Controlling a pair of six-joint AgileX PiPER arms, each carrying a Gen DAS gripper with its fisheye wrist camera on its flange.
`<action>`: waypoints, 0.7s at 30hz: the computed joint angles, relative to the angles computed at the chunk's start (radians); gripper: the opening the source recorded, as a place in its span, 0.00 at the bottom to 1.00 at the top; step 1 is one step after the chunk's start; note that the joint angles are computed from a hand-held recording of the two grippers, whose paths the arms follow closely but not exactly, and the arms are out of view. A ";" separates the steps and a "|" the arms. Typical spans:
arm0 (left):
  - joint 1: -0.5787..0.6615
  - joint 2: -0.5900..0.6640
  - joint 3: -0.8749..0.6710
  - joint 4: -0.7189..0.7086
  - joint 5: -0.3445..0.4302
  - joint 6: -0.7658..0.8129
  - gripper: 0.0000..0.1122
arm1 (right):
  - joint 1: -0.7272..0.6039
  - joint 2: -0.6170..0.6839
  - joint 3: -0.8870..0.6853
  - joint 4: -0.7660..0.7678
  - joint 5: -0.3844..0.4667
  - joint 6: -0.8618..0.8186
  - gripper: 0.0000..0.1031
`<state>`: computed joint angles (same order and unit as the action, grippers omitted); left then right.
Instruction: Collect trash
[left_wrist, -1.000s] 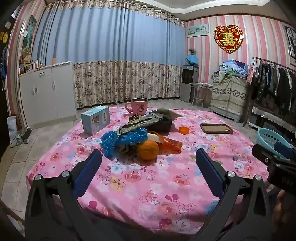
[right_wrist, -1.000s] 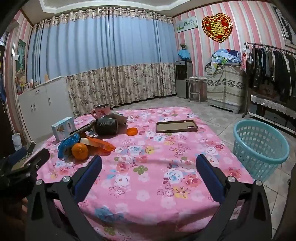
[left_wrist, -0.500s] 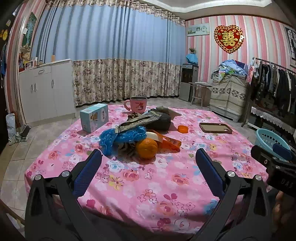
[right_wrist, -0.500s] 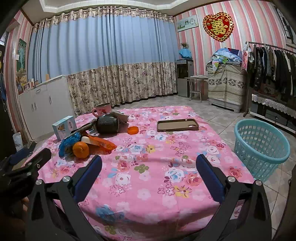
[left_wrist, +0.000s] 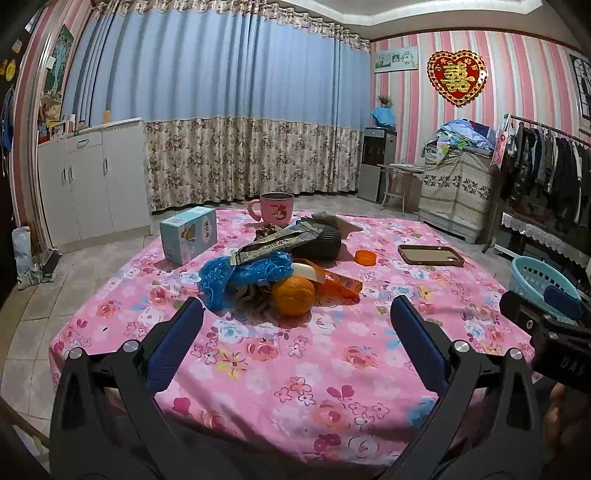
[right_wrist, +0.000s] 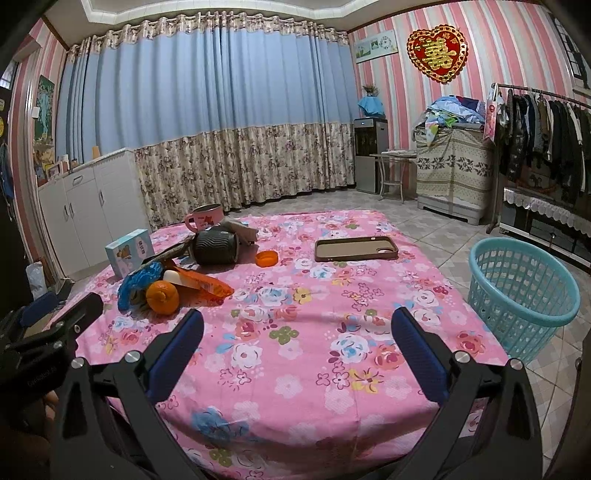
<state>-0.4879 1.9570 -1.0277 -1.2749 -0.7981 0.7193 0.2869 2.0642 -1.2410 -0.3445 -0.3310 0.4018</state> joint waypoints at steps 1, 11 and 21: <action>0.002 -0.001 0.000 0.000 0.002 -0.002 0.87 | 0.001 0.001 -0.002 -0.001 0.003 0.001 0.96; 0.001 -0.004 -0.003 -0.006 0.004 0.002 0.87 | 0.003 -0.003 -0.001 -0.006 0.008 0.010 0.96; 0.003 -0.007 0.000 -0.006 0.006 -0.004 0.87 | -0.001 -0.008 0.012 0.007 -0.008 -0.001 0.96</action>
<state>-0.4851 1.9503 -1.0282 -1.2812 -0.7917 0.7153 0.2860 2.0562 -1.2294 -0.3377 -0.3388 0.4010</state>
